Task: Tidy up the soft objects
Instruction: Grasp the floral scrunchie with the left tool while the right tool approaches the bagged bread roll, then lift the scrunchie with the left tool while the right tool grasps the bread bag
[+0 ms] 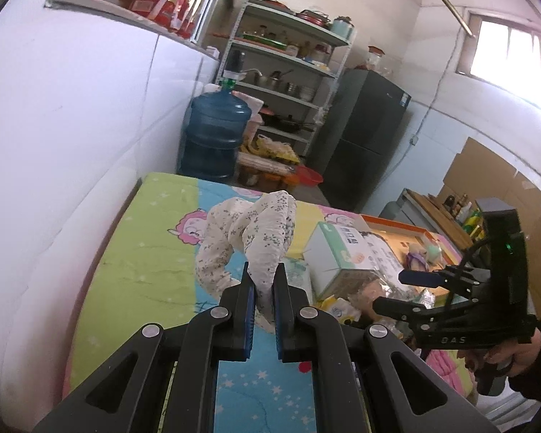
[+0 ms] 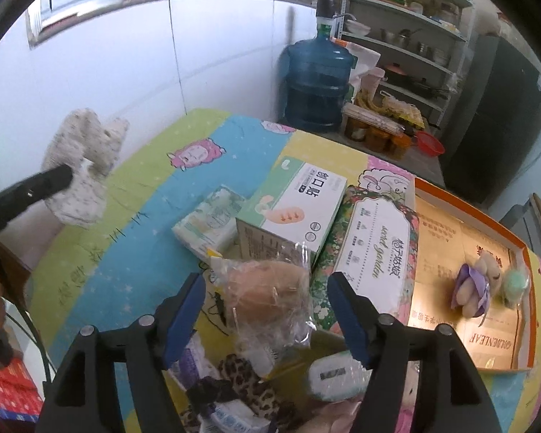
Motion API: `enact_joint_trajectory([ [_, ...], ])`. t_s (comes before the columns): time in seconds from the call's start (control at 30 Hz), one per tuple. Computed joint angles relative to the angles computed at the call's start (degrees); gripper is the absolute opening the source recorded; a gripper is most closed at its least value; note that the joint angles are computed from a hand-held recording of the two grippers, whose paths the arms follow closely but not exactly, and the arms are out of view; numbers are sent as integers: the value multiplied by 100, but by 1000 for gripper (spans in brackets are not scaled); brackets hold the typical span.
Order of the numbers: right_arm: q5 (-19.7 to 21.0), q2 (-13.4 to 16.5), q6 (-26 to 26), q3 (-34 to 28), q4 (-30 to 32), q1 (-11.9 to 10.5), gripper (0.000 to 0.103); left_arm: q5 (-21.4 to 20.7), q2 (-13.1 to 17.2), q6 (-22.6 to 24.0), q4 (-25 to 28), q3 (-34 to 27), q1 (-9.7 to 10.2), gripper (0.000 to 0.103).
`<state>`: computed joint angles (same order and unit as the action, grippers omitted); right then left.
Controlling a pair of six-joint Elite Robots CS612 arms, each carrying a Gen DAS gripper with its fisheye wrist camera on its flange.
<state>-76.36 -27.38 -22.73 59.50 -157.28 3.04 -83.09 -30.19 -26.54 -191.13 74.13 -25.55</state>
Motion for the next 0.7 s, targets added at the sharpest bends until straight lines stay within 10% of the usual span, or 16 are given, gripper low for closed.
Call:
enact_joint_trajectory([
  [0.7, 247, -58, 270, 92, -37, -54, 55, -127, 21, -51, 132, -71, -11, 8],
])
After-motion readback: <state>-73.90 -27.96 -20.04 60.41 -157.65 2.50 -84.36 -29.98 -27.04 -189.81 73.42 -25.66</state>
